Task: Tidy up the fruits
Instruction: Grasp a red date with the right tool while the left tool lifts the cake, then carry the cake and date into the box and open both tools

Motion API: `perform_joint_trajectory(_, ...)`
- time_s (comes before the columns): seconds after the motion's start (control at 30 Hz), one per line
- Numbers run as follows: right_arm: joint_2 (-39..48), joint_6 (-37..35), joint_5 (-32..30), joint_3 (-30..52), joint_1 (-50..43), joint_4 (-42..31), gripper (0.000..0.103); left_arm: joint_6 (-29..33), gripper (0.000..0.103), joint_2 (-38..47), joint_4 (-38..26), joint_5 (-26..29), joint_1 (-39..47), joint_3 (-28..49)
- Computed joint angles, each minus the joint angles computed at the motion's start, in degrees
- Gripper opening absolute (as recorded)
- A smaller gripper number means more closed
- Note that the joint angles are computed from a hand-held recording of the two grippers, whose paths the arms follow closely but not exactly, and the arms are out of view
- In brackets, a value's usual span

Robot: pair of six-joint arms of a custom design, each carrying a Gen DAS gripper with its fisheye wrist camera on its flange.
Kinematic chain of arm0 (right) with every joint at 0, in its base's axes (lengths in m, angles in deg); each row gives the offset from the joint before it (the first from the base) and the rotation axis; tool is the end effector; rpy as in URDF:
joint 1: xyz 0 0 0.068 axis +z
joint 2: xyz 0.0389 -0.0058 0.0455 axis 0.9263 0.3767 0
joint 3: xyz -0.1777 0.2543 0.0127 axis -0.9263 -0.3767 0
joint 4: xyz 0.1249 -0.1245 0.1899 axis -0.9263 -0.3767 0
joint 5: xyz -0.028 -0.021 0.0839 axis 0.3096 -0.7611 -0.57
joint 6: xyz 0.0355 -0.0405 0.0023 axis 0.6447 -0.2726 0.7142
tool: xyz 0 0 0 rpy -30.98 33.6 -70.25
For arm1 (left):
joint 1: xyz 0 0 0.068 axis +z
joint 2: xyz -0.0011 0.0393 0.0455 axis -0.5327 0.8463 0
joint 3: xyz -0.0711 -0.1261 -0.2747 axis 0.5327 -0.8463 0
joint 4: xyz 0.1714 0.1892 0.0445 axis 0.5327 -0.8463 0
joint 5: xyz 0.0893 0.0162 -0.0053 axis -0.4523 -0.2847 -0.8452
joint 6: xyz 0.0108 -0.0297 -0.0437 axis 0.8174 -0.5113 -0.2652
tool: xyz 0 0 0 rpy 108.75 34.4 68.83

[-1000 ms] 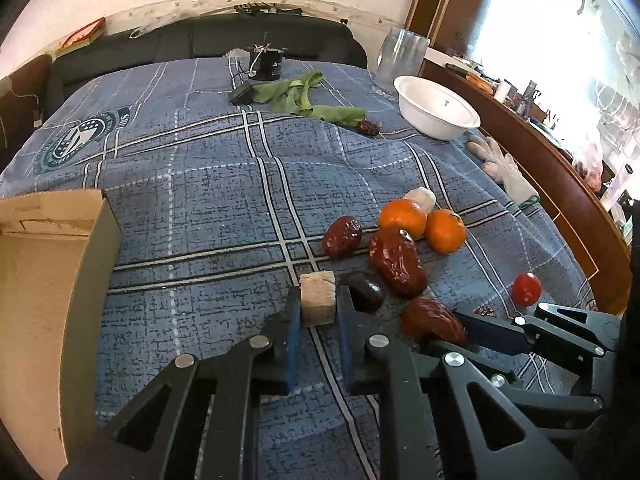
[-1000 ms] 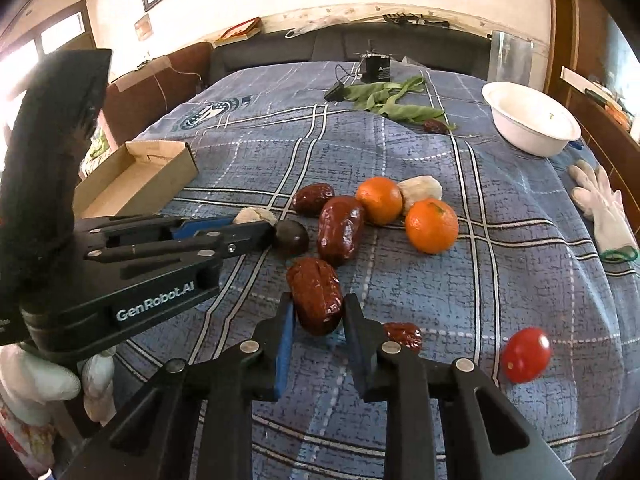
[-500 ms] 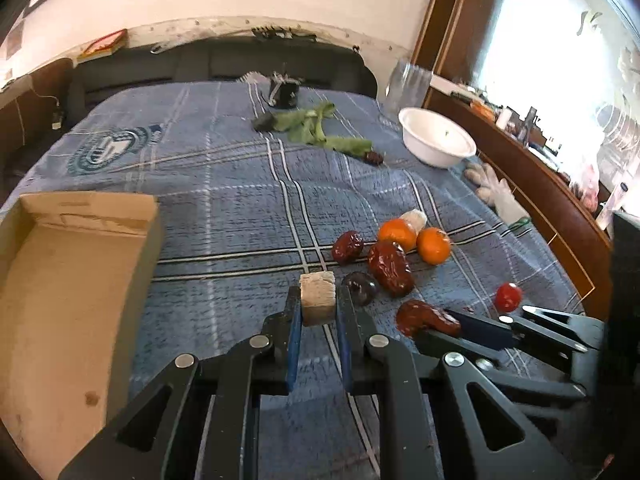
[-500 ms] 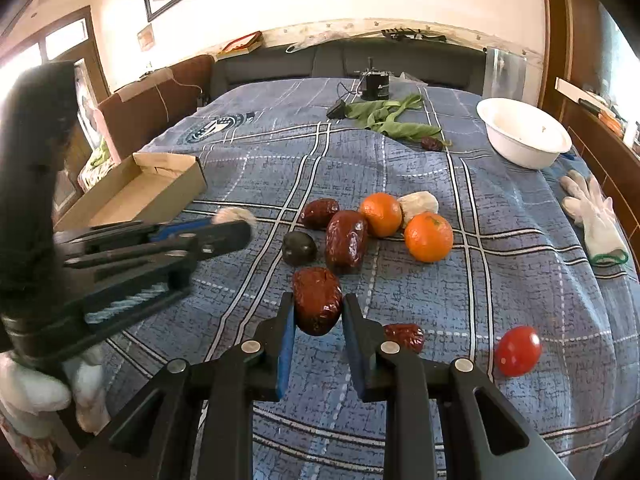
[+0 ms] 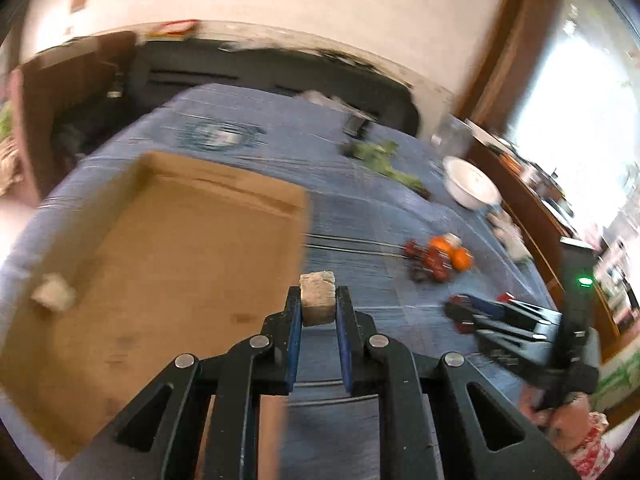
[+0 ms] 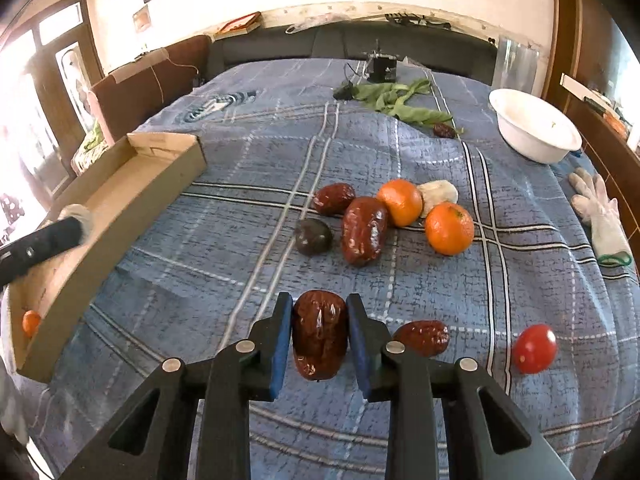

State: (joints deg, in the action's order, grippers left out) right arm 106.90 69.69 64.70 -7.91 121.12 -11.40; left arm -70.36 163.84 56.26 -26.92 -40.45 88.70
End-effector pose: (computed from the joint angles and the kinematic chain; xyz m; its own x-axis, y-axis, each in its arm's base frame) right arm 0.1707 0.1945 0.0747 -0.7193 0.2999 -0.6266 0.3133 0.9451 0.0927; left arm 0.2317 -0.0534 0.1057 -0.6527 0.2780 -0.7048 0.6173 0.7345 -0.2819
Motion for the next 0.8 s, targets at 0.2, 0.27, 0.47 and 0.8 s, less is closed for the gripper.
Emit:
perform_joint_trajectory(0.2, -3.91, -3.45, 0.24, 5.75, 3.03, -1.75, 0.03, 4.25, 0.016, 3.63, -2.47, -1.92, 15.3, 4.47)
perform_joint_trajectory(0.27, -2.35, -6.83, -1.24, 9.96, 3.25, -1.06, 0.03, 5.25, 0.016, 5.94, -3.27, -2.55, 18.06, 6.21)
perform_joint_trajectory(0.47, 8.31, -14.66, -7.69, 25.25, 3.13, -0.59, 0.03, 8.22, 0.016, 11.68, -3.69, -6.36, 20.58, 9.84)
perform_joint_trajectory(0.8, 24.06, -19.55, -13.78, 46.47, 2.09, -8.96, 0.031, 9.91, 0.016, 14.79, -1.26, -7.15, 22.41, 9.71)
